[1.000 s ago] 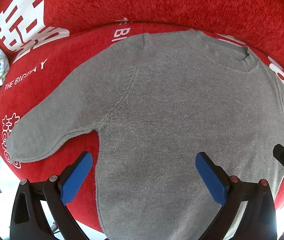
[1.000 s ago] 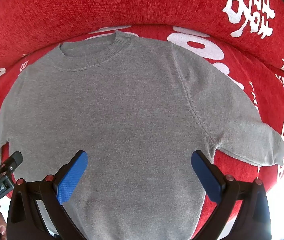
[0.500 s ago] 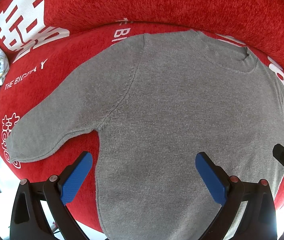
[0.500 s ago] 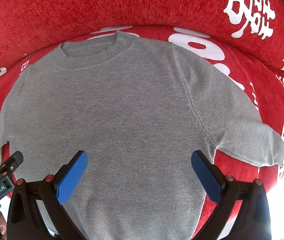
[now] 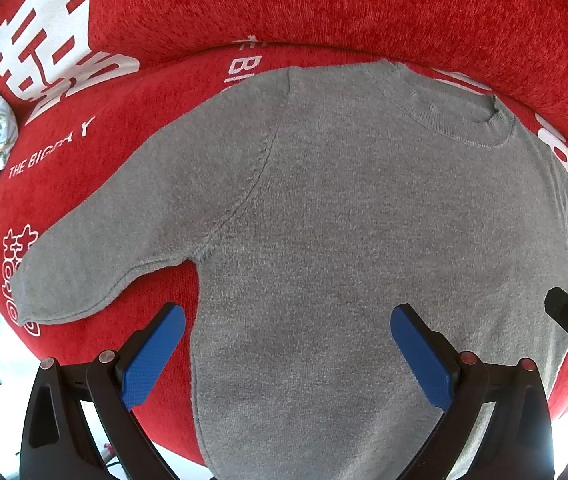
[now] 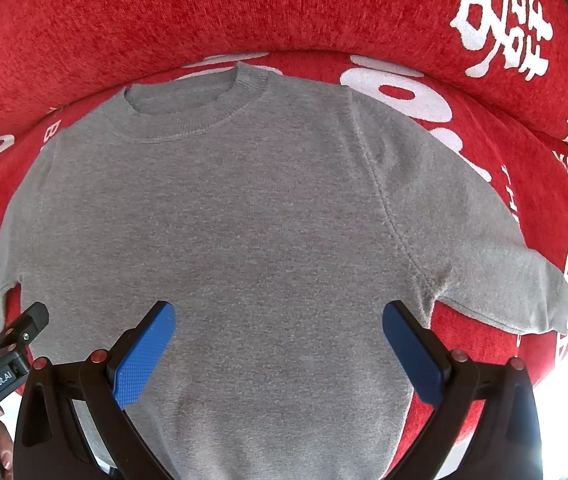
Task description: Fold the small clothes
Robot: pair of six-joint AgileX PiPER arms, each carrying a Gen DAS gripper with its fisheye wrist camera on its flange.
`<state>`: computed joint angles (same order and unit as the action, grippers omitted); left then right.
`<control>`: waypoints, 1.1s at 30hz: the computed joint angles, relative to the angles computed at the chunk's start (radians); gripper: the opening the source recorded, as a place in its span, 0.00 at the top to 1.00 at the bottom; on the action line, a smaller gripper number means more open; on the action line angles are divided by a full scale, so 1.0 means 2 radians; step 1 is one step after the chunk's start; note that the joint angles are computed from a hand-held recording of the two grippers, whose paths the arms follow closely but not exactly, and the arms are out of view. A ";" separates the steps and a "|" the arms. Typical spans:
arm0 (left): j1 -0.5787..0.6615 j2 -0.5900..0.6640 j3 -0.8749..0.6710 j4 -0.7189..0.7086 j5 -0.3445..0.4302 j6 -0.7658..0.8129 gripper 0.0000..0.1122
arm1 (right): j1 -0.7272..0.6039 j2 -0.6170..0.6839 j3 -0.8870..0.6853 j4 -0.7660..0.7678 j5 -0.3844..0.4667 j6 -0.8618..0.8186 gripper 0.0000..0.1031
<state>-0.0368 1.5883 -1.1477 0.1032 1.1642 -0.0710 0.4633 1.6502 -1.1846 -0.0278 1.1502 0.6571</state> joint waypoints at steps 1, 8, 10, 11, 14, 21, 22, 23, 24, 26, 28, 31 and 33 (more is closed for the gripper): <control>0.000 0.000 0.000 0.000 0.000 0.000 0.08 | 0.001 0.001 -0.002 0.000 0.002 0.002 0.00; 0.004 -0.005 0.007 -0.004 -0.002 0.001 0.08 | 0.005 0.007 -0.011 -0.001 0.006 0.009 0.00; 0.012 -0.006 0.011 -0.007 -0.006 0.006 0.08 | 0.008 -0.002 0.001 -0.012 -0.014 0.013 0.00; 0.017 -0.007 0.013 -0.011 -0.007 0.010 0.08 | 0.009 -0.002 0.002 -0.014 -0.016 0.014 0.00; 0.041 -0.014 0.023 -0.029 -0.014 0.031 0.08 | 0.014 -0.001 0.000 -0.010 -0.015 0.009 0.00; 0.188 -0.024 0.038 -0.116 -0.025 0.144 0.08 | 0.038 0.004 -0.014 0.019 -0.024 -0.004 0.00; 0.224 -0.021 0.037 -0.133 -0.024 0.168 0.08 | 0.046 0.008 -0.018 0.025 -0.027 -0.005 0.00; 0.251 -0.019 0.037 -0.144 -0.023 0.184 0.08 | 0.056 0.010 -0.021 0.026 -0.033 -0.003 0.00; 0.287 -0.010 0.033 -0.160 -0.023 0.207 0.08 | 0.070 0.016 -0.029 0.031 -0.036 -0.003 0.00; 0.357 0.010 0.022 -0.191 -0.018 0.242 0.08 | 0.087 0.029 -0.045 0.040 -0.034 -0.005 0.00; 0.422 0.035 0.010 -0.218 -0.018 0.269 0.08 | 0.106 0.049 -0.068 0.054 -0.029 -0.011 0.00; 0.490 0.084 -0.013 -0.252 -0.020 0.292 0.08 | 0.132 0.082 -0.099 0.068 -0.023 -0.018 0.00; 0.520 0.123 -0.031 -0.276 -0.011 0.296 0.08 | 0.150 0.101 -0.117 0.077 -0.022 -0.020 0.00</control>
<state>1.0033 1.8353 -1.2100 -0.4483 1.1412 0.5205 0.7633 1.8517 -1.4187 0.1264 1.1053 0.6170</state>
